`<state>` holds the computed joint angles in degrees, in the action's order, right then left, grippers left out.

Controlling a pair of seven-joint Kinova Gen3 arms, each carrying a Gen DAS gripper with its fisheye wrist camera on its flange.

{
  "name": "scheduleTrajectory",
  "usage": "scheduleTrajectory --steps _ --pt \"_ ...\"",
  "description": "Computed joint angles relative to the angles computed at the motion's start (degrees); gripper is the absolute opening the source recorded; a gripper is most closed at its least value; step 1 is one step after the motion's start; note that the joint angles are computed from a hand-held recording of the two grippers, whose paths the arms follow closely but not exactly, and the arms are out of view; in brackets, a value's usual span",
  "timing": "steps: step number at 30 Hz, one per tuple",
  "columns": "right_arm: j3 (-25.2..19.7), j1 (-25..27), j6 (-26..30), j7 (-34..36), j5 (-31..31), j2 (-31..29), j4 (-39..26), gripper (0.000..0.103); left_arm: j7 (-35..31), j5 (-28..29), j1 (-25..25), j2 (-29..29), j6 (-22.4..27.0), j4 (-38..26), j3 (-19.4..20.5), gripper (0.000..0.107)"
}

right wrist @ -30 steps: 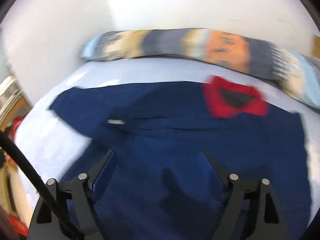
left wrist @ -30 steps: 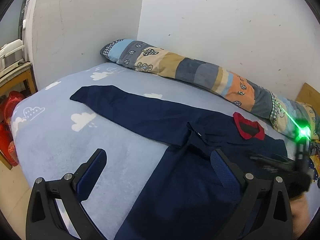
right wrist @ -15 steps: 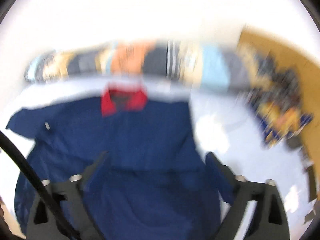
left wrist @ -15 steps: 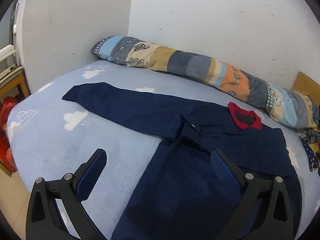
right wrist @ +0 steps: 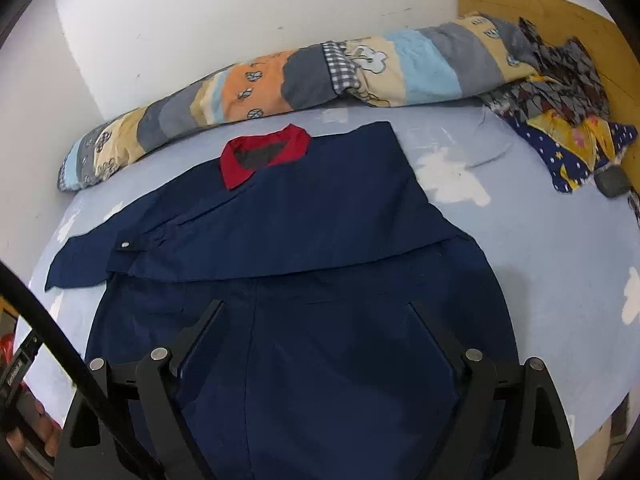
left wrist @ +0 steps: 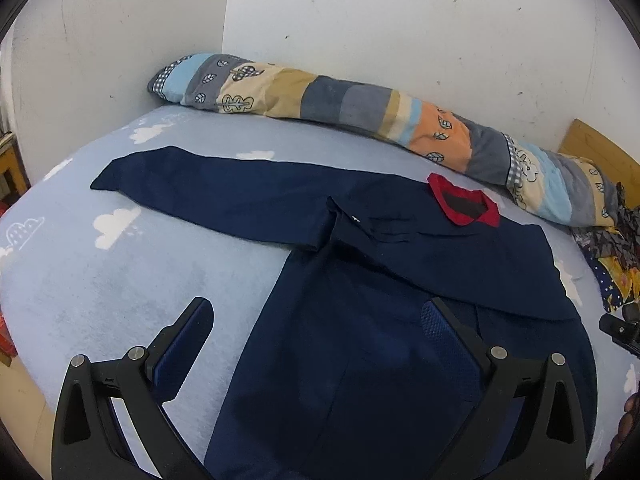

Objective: Fold large clothes
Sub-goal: 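Grasp the other navy sleeve cuff with the left tool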

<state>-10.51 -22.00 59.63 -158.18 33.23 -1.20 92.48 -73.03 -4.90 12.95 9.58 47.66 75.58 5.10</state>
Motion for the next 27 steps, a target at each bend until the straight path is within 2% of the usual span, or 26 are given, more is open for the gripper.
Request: scheduleTrajectory --steps 5,7,10,12,15,16,18,20,23,24,25,27 --pt "-2.26 -1.27 3.02 -3.02 6.37 -0.67 0.64 0.091 -4.72 9.15 -6.01 1.50 1.56 -3.44 -0.57 0.103" --pt "-1.61 -1.56 2.51 -1.64 5.87 -1.26 0.75 0.091 -5.53 11.37 -8.83 3.55 3.69 -6.84 -1.37 0.103" --pt "-0.95 -0.69 0.34 0.67 3.57 -2.20 1.20 0.091 -10.28 17.73 -16.13 7.51 6.61 -11.98 -1.01 0.103" --pt "-1.08 -0.12 0.01 2.11 2.61 -2.31 1.08 0.091 -11.08 20.10 -19.48 11.07 9.44 -16.51 -2.38 0.103" --pt "-1.01 0.45 -0.99 4.37 0.37 -2.46 0.63 0.091 -9.20 25.86 -26.76 17.86 14.15 -24.02 -2.00 0.102" --pt "-1.10 0.61 -1.33 4.37 -0.07 -2.48 0.57 0.091 -8.30 28.19 -29.30 20.14 15.30 -26.19 -1.33 0.096" --pt "-0.36 0.64 -3.22 5.78 -2.21 -2.54 0.54 0.091 -4.93 31.19 -32.94 24.88 16.81 -30.88 -0.74 0.091" --pt "-1.31 0.98 -2.96 5.80 -1.75 -1.56 -0.11 0.091 -3.35 32.96 -35.45 29.49 17.98 -36.05 0.65 0.087" --pt "-1.48 0.03 -1.69 5.94 -0.40 0.46 -1.16 0.091 -0.49 33.92 -37.12 36.44 17.96 -43.98 2.39 0.085" --pt "-1.26 -0.32 -1.39 5.86 -0.18 0.95 -1.36 0.091 0.63 34.63 -37.83 38.55 17.64 -45.80 3.44 0.078" --pt "-0.95 -0.60 -1.55 6.00 -0.22 1.35 -1.42 0.091 1.94 35.36 -38.31 39.98 16.85 -46.57 4.20 0.073" --pt "-0.46 -1.21 -1.36 6.41 0.05 2.04 -1.73 0.091 3.29 37.12 -39.15 41.51 13.66 -45.72 5.67 0.073"
